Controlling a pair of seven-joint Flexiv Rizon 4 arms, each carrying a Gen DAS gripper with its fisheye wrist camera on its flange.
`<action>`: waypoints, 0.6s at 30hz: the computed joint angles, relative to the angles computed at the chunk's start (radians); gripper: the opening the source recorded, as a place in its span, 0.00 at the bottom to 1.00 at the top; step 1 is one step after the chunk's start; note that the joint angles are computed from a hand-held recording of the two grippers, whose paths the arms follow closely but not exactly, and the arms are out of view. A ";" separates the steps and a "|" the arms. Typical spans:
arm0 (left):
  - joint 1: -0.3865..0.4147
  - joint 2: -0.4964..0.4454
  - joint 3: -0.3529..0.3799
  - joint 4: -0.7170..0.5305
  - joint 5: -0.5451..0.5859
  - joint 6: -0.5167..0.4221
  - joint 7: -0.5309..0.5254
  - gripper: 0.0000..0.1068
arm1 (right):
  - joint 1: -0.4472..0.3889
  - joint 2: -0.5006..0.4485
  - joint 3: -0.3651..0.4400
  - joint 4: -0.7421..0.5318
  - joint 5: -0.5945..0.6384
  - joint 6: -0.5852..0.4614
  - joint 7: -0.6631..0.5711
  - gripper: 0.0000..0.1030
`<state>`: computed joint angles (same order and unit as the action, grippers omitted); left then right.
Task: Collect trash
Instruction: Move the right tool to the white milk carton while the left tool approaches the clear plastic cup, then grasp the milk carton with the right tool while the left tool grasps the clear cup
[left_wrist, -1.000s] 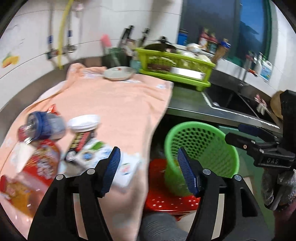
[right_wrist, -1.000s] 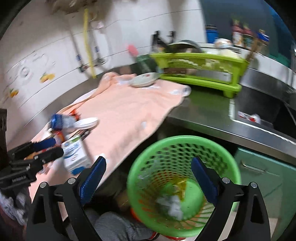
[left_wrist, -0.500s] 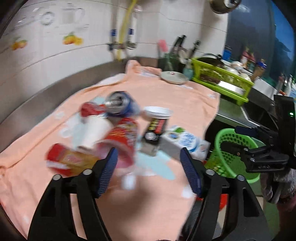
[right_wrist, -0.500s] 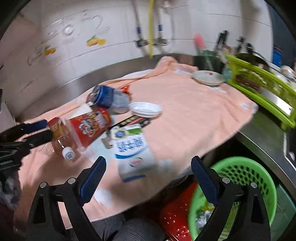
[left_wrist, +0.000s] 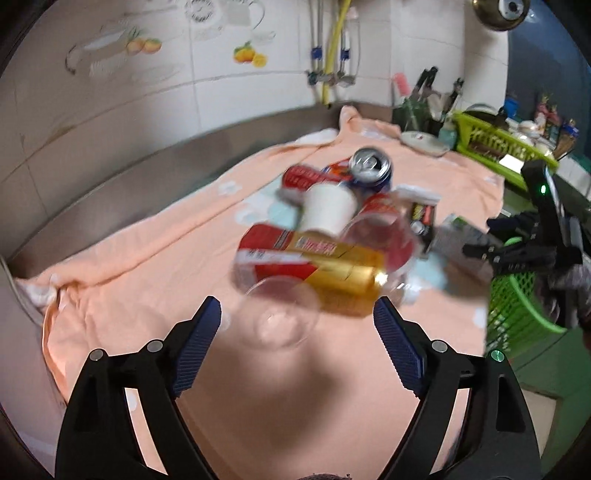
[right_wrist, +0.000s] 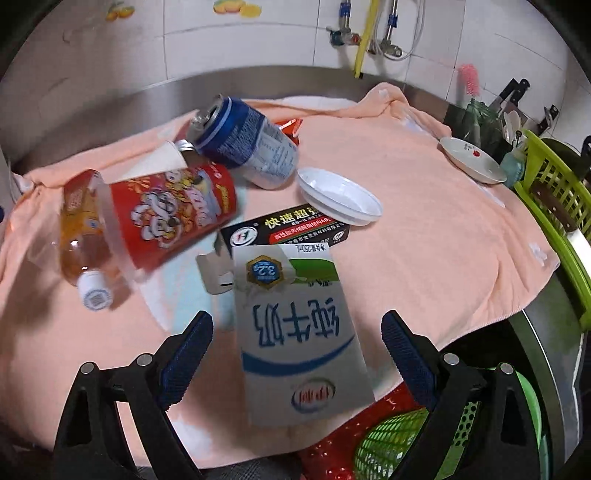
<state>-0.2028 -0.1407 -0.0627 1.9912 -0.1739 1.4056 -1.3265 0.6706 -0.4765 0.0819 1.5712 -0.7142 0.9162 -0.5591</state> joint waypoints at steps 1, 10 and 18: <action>0.001 -0.003 0.002 0.000 0.003 -0.005 0.000 0.78 | -0.005 -0.005 0.004 -0.003 0.010 0.002 -0.008 0.87; 0.016 -0.055 -0.001 -0.026 -0.012 -0.052 0.048 0.82 | -0.006 -0.051 0.010 -0.069 0.081 -0.035 -0.082 0.73; 0.044 -0.110 -0.024 -0.065 -0.054 -0.087 0.094 0.82 | 0.011 -0.037 -0.011 -0.052 0.057 -0.028 -0.035 0.67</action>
